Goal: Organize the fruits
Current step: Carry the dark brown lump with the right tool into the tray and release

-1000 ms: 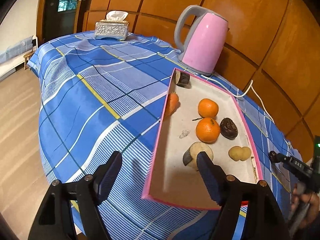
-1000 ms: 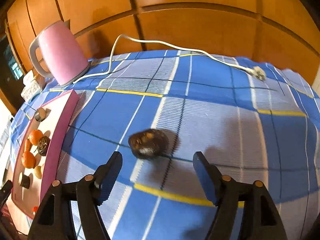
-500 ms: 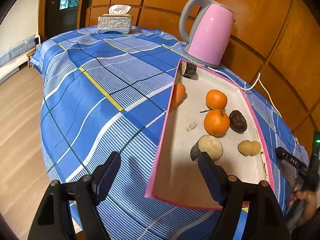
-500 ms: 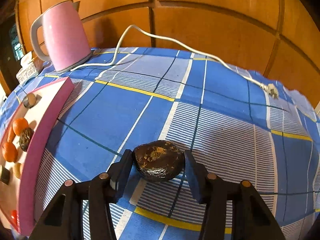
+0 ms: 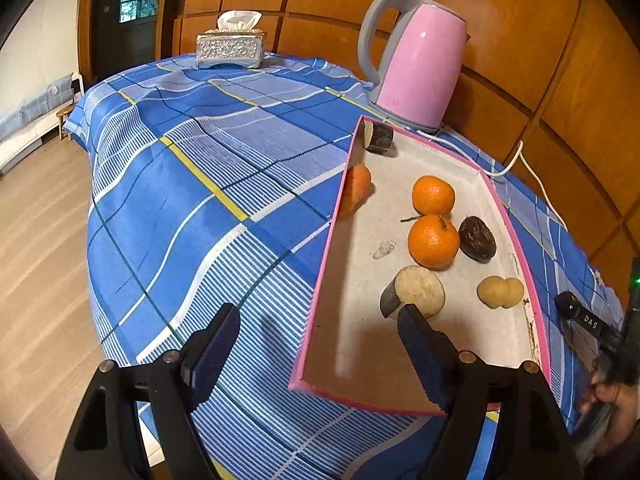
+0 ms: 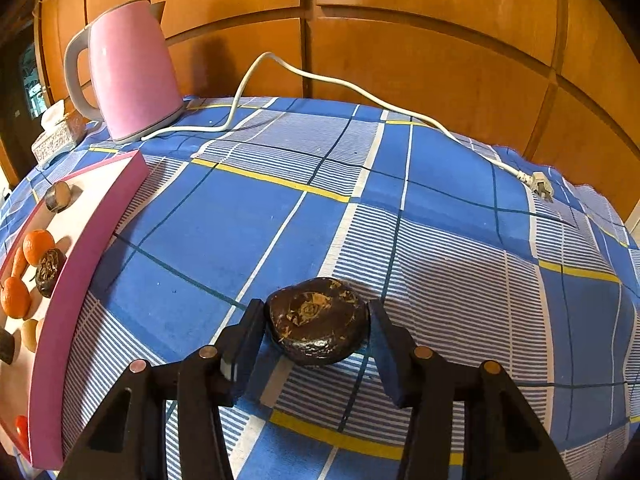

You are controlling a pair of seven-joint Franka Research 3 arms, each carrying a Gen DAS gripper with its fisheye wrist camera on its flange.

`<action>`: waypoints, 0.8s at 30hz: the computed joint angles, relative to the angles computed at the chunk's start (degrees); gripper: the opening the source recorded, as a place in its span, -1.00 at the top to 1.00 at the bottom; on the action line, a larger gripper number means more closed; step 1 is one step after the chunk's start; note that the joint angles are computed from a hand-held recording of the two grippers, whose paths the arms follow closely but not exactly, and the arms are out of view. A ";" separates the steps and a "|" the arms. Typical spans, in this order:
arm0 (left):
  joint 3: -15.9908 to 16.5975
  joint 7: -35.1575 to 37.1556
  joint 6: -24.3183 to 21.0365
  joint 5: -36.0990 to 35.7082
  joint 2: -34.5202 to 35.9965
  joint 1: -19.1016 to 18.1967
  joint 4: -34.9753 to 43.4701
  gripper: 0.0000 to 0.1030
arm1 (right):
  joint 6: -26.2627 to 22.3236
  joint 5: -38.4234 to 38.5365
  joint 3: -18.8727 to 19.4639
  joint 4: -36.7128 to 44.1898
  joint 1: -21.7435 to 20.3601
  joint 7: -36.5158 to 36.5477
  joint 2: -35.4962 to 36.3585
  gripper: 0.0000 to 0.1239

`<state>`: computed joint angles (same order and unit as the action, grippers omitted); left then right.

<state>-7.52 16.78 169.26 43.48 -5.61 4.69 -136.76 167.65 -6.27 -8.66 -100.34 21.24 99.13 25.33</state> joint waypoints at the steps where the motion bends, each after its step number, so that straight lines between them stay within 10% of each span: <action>1: -0.02 -0.13 -0.10 0.17 -0.10 0.04 0.00 -0.59 | -0.34 -0.29 -0.50 -0.21 0.48 0.60 -0.25 0.17; 12: 0.05 2.96 0.28 -2.51 0.01 -0.65 0.06 -0.59 | -0.82 5.86 6.23 -7.86 -4.49 -5.00 -6.59 0.17; 24: 0.13 3.87 0.05 -3.42 0.43 -0.81 0.72 -0.59 | -3.50 27.89 17.91 -8.02 -9.32 -30.56 -10.19 0.17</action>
<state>-7.39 20.65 169.31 40.06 -5.18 3.88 -136.04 164.16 21.62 9.25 -108.36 11.92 68.57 15.14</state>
